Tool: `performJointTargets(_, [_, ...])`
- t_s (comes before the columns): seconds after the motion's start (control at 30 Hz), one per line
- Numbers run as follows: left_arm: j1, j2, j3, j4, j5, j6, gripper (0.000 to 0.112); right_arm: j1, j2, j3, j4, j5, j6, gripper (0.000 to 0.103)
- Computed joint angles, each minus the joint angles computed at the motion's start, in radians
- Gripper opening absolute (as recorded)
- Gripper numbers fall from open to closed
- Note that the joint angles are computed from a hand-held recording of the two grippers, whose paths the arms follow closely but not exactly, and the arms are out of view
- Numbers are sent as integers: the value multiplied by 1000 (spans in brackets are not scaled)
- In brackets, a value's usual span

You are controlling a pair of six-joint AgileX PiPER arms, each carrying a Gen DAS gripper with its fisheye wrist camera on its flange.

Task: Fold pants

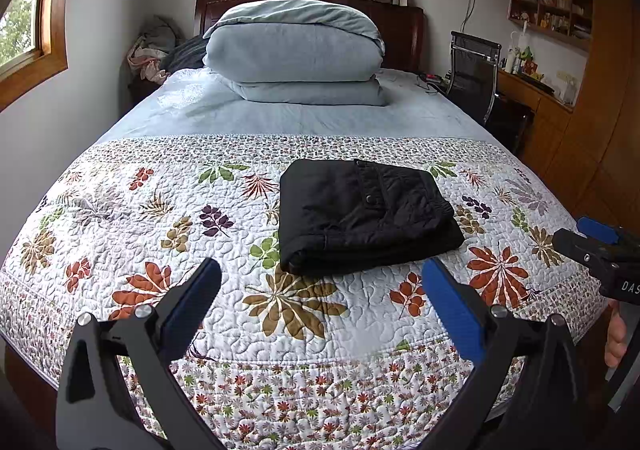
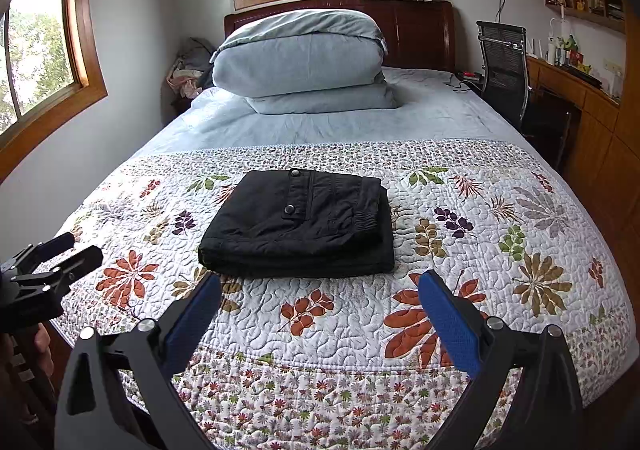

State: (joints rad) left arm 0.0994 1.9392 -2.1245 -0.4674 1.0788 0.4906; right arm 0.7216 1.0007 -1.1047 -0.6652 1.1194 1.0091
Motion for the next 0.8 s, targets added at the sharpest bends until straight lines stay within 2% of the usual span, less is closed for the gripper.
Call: performJointTargets(0.8, [0,10,-14,3,6,-1,100,0,1,0,-1,1,1,99])
